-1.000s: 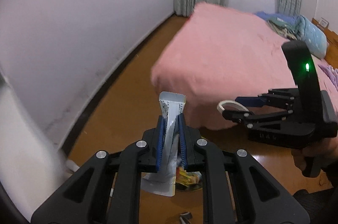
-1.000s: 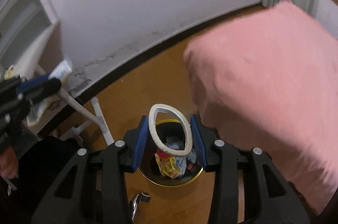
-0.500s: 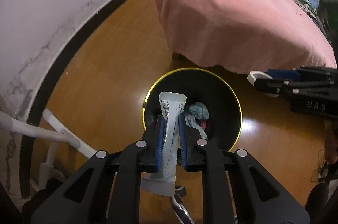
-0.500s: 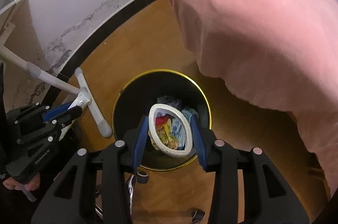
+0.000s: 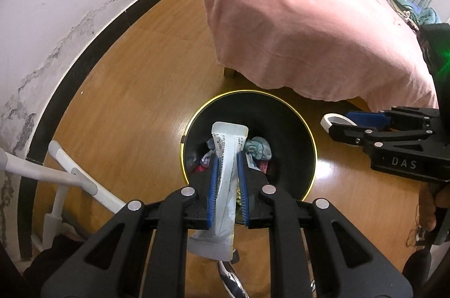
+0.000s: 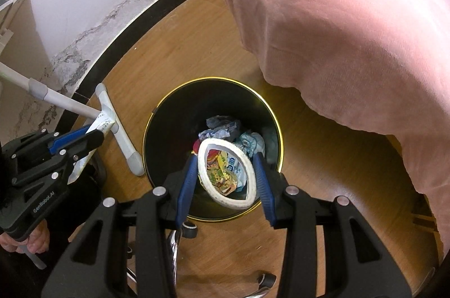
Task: Collect trash
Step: 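Open both tools to drop the snack stick and tape roll into the bin, then move both tools back toward the desk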
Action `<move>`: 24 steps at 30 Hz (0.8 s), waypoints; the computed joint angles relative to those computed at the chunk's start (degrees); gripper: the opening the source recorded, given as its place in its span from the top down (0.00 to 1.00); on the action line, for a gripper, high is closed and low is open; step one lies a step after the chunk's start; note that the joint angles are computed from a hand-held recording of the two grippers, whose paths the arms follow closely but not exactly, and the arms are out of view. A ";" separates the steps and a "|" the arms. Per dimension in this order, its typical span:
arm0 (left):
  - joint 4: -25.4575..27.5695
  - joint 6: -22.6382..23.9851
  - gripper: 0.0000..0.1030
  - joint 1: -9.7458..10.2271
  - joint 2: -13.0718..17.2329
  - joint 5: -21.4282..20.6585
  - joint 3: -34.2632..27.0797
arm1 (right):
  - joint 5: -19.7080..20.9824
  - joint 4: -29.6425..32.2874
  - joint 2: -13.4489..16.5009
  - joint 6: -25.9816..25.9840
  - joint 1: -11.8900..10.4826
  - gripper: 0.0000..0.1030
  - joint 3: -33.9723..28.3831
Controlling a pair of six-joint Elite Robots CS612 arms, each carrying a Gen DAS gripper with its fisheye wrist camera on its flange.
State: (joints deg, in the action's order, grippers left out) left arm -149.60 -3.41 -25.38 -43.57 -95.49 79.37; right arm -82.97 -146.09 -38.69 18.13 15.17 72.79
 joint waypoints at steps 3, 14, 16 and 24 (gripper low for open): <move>-0.08 0.18 0.87 0.02 -0.04 -0.25 0.06 | 0.03 -0.02 0.02 -0.04 -0.01 0.60 -0.03; -0.78 0.14 0.58 -0.13 -0.15 -0.01 0.19 | 0.21 -1.43 -0.23 -0.13 0.04 0.43 0.00; -1.00 0.44 0.56 -0.27 -0.25 0.26 0.35 | 0.38 -1.63 -0.35 0.12 0.02 0.43 0.07; -3.84 0.80 0.10 -0.83 -1.66 0.93 1.67 | -0.81 -2.74 -1.74 0.94 -0.07 0.22 1.13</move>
State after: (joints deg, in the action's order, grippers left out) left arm -153.44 -2.62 -26.21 -45.23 -94.57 81.04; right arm -83.78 -148.84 -40.43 19.08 15.10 73.92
